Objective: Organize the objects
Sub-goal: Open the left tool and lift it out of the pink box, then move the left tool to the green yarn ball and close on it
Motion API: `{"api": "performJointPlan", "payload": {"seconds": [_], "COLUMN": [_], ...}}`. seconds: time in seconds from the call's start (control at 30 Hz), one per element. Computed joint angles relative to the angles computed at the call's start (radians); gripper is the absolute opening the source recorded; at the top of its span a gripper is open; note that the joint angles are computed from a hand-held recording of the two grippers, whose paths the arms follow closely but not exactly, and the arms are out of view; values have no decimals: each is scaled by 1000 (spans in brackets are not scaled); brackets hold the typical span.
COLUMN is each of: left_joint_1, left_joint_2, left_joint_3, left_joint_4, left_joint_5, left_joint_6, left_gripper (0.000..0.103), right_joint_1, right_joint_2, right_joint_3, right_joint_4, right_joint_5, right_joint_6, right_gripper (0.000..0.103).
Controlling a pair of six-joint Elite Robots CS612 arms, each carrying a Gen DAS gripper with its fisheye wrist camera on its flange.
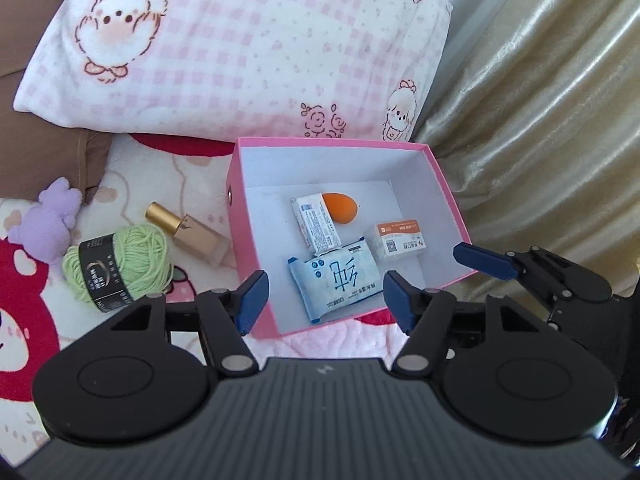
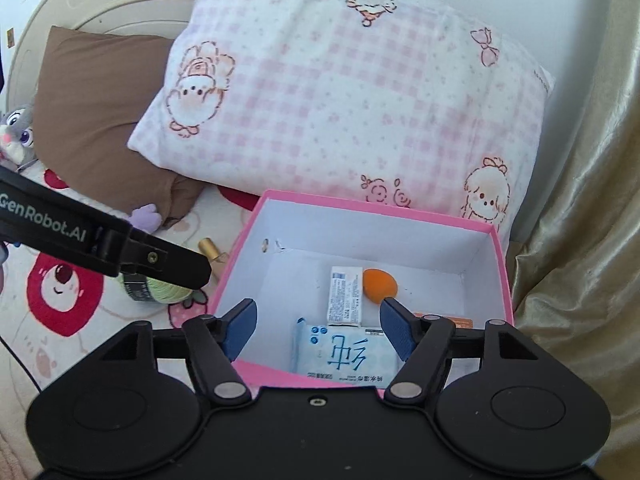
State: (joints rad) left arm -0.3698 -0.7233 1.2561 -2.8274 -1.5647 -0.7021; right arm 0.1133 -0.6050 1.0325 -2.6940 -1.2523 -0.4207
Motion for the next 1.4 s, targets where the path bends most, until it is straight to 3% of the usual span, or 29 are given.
{"api": "performJointPlan", "payload": {"seconds": [0.27, 0.4, 0.53, 0.7, 0.9, 0.97, 1.03, 1.17, 1.4], "left_joint_1": [16, 35, 44, 63, 81, 92, 103, 119, 143], "left_joint_2": [-89, -108, -108, -93, -45, -23, -2, 35, 96], "left_joint_3": [182, 246, 287, 299, 276, 266, 256, 231, 185], "left_joint_4": [-104, -163, -235, -269, -278, -294, -305, -312, -366], "left_joint_5": [54, 86, 131, 110, 108, 85, 64, 47, 4], "left_joint_6": [5, -17, 11, 7, -4, -15, -35, -57, -91], "left_gripper": [64, 68, 81, 87, 90, 90, 90, 90, 90], "right_joint_1": [22, 40, 65, 94, 117, 122, 125, 143, 160], "right_joint_2": [-52, -60, -50, -14, 56, 77, 97, 142, 227], "right_joint_3": [67, 77, 53, 3, -77, -80, -61, -64, -145], "right_joint_4": [63, 83, 130, 174, 231, 187, 75, -58, -165], "right_joint_5": [85, 132, 137, 140, 145, 148, 159, 102, 19], "right_joint_6": [-75, -136, -178, -211, -167, -159, -178, -200, -151], "right_gripper": [76, 88, 89, 92, 93, 93, 93, 93, 92]}}
